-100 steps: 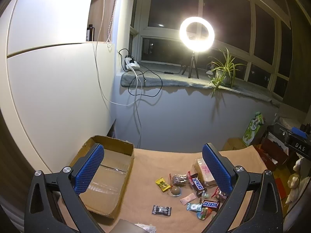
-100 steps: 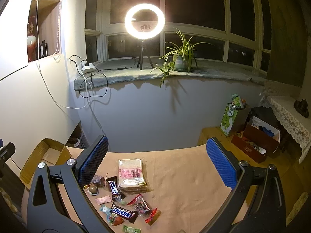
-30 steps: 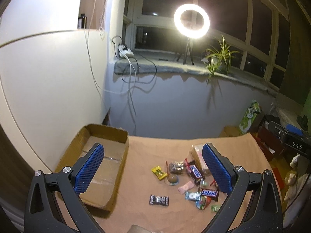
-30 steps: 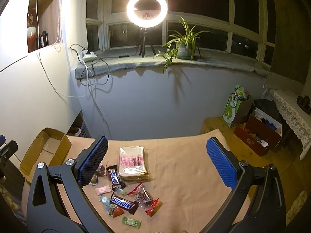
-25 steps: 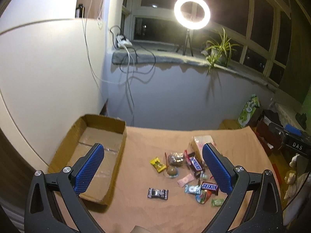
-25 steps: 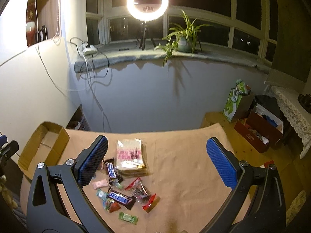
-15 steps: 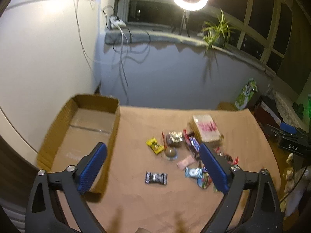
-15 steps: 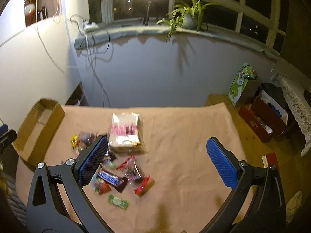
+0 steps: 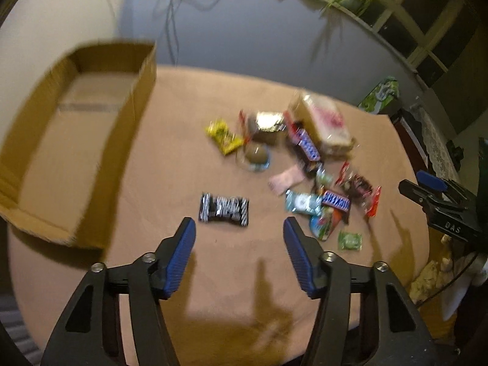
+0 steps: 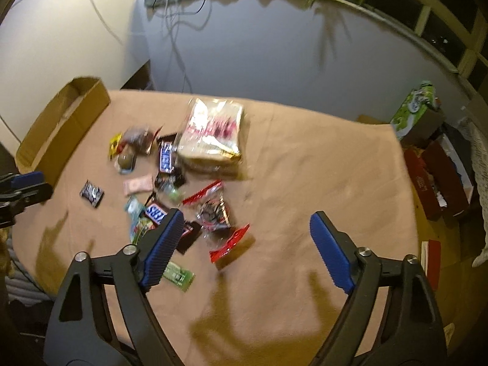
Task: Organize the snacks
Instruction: 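Grasp the black-and-white candy with the left gripper while the right grasps the red-ended candy bag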
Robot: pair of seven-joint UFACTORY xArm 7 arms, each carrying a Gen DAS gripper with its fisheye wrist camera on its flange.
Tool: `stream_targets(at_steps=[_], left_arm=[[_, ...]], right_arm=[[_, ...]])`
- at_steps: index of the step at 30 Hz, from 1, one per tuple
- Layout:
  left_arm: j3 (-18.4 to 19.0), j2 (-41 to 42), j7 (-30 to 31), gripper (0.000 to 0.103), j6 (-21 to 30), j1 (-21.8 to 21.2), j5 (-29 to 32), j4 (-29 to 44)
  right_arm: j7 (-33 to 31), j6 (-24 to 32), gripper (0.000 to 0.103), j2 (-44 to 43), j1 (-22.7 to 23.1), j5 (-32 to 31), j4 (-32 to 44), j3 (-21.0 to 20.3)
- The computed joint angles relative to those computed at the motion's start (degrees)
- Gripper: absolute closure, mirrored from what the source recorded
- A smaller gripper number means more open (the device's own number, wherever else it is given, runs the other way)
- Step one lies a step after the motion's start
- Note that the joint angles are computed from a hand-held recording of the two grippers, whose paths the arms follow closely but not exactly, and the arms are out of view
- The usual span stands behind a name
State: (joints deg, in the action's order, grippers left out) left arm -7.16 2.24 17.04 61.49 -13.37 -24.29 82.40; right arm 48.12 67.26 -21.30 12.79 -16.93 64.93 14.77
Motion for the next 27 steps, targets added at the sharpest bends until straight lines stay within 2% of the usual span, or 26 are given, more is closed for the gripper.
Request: stream_targets(at_steps=[7,12,16,23,27], left_arm=[[-0.11,2.95,-0.15,0.047,2.61,0.42,-0.06,1.54],[-0.57,5.34,-0.02,0.047,4.81,0.51,-0.57,3.48],[-0.76,7.12,-0.96,0.047,5.96,0.7,-0.79,4.96],[-0.98,9.59,-3.25,0.047,5.22,0.7,0.52,7.17],[-1.27,10.2,-2.72,0.047,3.46,0.06,3.31,7.7]], right_arm=[[-1.13,-0.33,0.027,0.41,0.37,2.31,-1.03,-1.03],[-1.73,-0.78,0.036,1.44,0.32,3.69,-1.34,-1.73],[-2.59,-1.63,0.037,1.93,0.4,4.06,-1.49,-2.01],[-3.91,-2.23,0.037,3.19,0.63,4.95,-1.29,-2.48],[-4.14,-2.67,0.037,3.39,0.67,5.47,-1.46,-2.68]])
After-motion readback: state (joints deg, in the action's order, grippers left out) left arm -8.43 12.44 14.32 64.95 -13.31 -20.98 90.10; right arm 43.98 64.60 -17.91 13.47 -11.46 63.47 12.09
